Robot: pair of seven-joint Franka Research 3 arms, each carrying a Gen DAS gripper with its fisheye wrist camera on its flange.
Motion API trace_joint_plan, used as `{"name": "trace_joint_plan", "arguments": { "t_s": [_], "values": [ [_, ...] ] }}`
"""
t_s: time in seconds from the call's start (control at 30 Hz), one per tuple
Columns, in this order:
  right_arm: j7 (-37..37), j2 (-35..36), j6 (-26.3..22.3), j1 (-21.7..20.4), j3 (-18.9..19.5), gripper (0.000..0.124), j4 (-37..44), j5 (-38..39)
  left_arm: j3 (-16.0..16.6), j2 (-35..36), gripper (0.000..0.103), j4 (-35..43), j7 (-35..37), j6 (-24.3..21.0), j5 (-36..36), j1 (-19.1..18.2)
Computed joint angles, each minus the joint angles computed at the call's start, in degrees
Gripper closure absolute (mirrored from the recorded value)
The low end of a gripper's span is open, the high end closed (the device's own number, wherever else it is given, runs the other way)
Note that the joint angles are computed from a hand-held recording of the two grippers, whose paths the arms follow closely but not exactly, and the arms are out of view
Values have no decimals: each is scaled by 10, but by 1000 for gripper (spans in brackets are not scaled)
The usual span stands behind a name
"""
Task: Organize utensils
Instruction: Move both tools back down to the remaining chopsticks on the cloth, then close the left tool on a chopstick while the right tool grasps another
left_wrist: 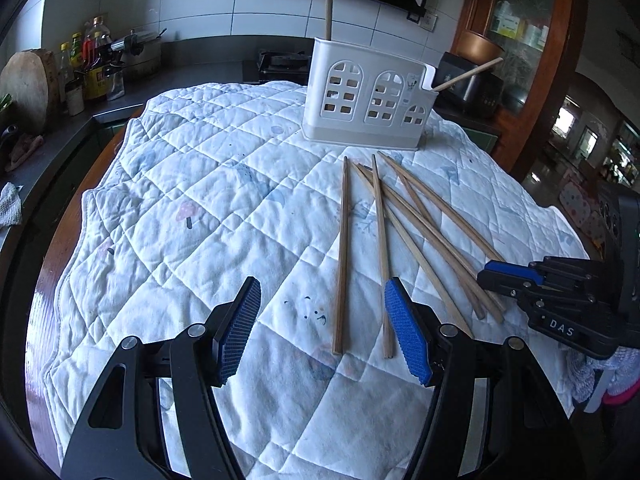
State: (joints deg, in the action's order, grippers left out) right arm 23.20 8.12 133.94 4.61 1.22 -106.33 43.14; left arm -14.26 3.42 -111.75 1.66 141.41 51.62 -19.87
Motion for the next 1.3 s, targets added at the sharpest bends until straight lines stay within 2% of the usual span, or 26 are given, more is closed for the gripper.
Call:
{"name": "trace_joint_plan", "arguments": {
  "t_s": [0.33,0.4,0.5,0.57,0.67,0.93,1.13,1.3],
  "values": [
    [13,9,9,3,2,110,3,-19,4,21,41,13,17,14,-7,-3],
    [15,12,11,3,2,114,4,-22,6,27,49,18,23,18,-10,-4],
    [17,15,15,3,4,117,5,-22,10,39,58,27,35,22,-20,-5],
    [17,16,15,2,4,117,5,-19,13,47,67,33,42,28,-28,-4],
    [19,17,15,1,4,117,8,-18,17,61,74,46,56,22,-38,-7],
    [12,13,14,-4,5,117,8,2,26,82,86,67,77,3,-58,-16],
    [0,0,16,-5,5,117,3,26,29,92,96,87,78,-34,-51,-28],
    [-13,-12,15,-6,2,117,3,49,30,82,97,81,59,-27,-36,-31]
  ]
}}
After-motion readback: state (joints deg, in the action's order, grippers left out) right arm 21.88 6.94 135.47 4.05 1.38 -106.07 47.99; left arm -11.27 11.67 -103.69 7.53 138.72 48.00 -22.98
